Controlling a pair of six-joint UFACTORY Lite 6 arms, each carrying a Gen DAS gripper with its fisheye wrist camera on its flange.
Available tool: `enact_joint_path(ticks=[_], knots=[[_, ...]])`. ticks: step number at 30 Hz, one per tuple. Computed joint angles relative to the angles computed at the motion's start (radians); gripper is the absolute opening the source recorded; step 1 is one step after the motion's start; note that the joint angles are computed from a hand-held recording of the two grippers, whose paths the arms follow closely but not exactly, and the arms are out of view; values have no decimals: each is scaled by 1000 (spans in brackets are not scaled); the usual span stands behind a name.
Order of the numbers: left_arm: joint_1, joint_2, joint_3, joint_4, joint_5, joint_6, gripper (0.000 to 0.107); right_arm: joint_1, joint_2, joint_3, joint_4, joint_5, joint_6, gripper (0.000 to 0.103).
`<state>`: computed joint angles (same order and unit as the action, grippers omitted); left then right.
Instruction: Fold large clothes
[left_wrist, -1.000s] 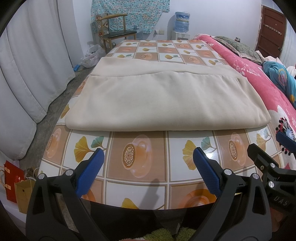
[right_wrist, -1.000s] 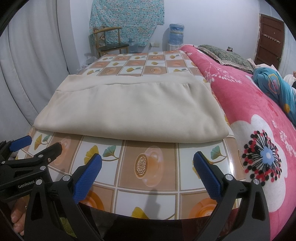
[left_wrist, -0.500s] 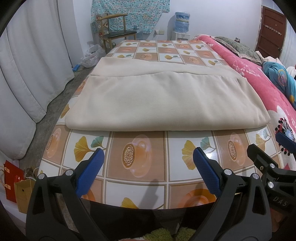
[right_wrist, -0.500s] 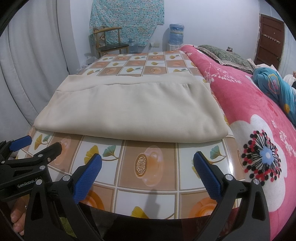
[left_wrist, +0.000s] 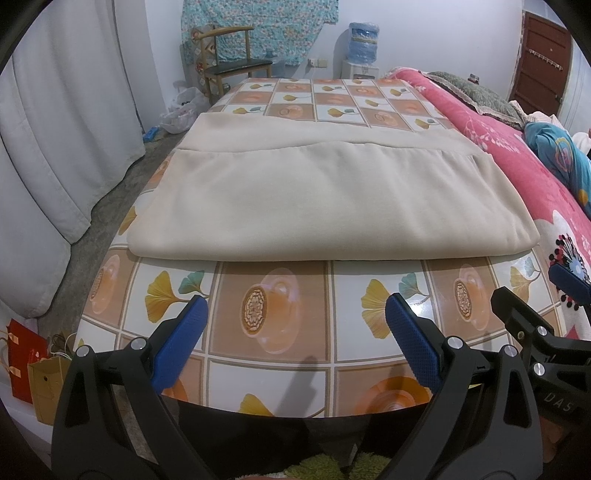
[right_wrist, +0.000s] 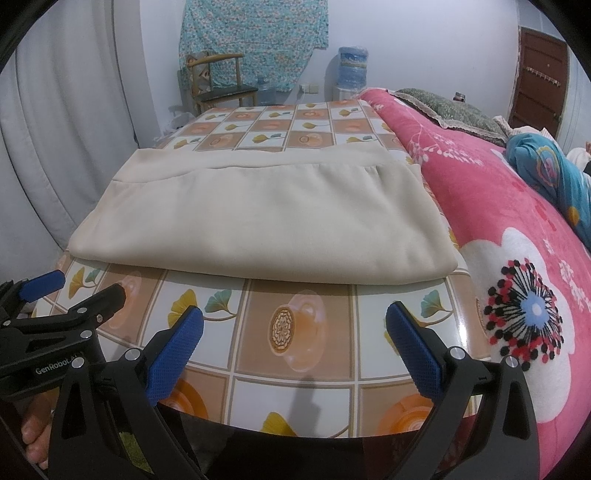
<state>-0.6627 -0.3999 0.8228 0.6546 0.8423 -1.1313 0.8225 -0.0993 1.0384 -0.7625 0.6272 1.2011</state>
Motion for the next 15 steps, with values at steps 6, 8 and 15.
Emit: enact_joint_path(ticks=[6,8,15], knots=[[7,-1,0,-4,-4,7,93,5,-1,0,-3,3,5,96],[-4,4,3,0,1,-3,93,4,1,2,-3,3,4,96],[0,3,4,-4,-2,2,93,4,-1,1,0,3,1,96]])
